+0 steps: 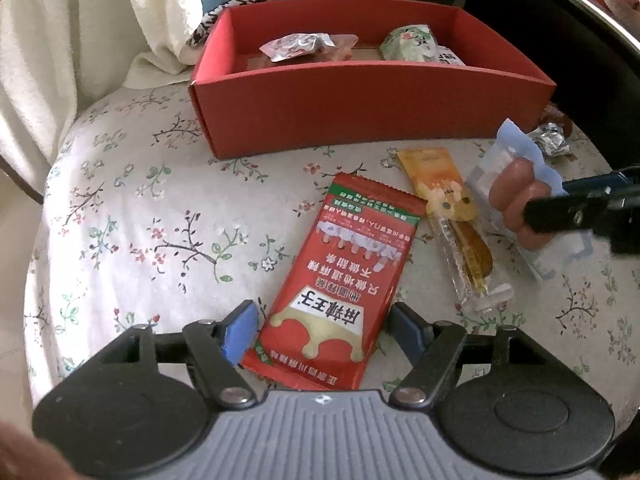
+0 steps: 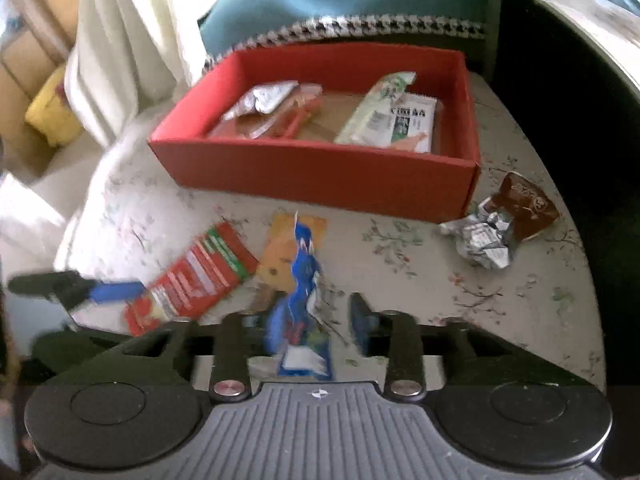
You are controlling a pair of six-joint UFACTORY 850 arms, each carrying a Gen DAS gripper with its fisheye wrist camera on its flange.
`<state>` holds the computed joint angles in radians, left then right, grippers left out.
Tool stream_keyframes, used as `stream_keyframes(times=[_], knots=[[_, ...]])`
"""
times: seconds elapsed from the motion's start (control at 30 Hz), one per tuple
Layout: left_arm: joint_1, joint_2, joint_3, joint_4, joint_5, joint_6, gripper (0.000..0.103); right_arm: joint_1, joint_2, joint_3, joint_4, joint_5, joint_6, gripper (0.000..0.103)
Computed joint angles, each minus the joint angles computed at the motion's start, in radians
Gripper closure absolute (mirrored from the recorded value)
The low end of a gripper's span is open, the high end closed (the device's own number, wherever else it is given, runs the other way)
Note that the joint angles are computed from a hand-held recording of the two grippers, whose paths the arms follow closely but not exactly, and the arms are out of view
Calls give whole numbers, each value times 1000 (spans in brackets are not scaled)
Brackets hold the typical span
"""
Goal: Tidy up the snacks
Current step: 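Grasp the sausage pack on its white tray with the right gripper, then lift the red spicy packet with the left gripper while the right lifts the sausage pack toward the box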
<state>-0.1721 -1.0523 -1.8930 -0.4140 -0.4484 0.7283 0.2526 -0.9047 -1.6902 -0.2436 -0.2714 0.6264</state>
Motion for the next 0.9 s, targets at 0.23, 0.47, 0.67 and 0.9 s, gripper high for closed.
stream_keyframes(times=[0.23,0.47,0.67,0.9], knots=[[0,-48,-86,27,-51,-17,28,-17,-85,-115,100,-83,-42,31],[1,-68,-119,33,-68,-23,24,19,-111,-145,-249,-222,208,26],[-1,-69,-117,25,-52,28,22,30,-160,-202,-232,-261,120,16],[-1,-143,-252,36,-138,19,25,25,-136,-159,-193,-201,135,29]])
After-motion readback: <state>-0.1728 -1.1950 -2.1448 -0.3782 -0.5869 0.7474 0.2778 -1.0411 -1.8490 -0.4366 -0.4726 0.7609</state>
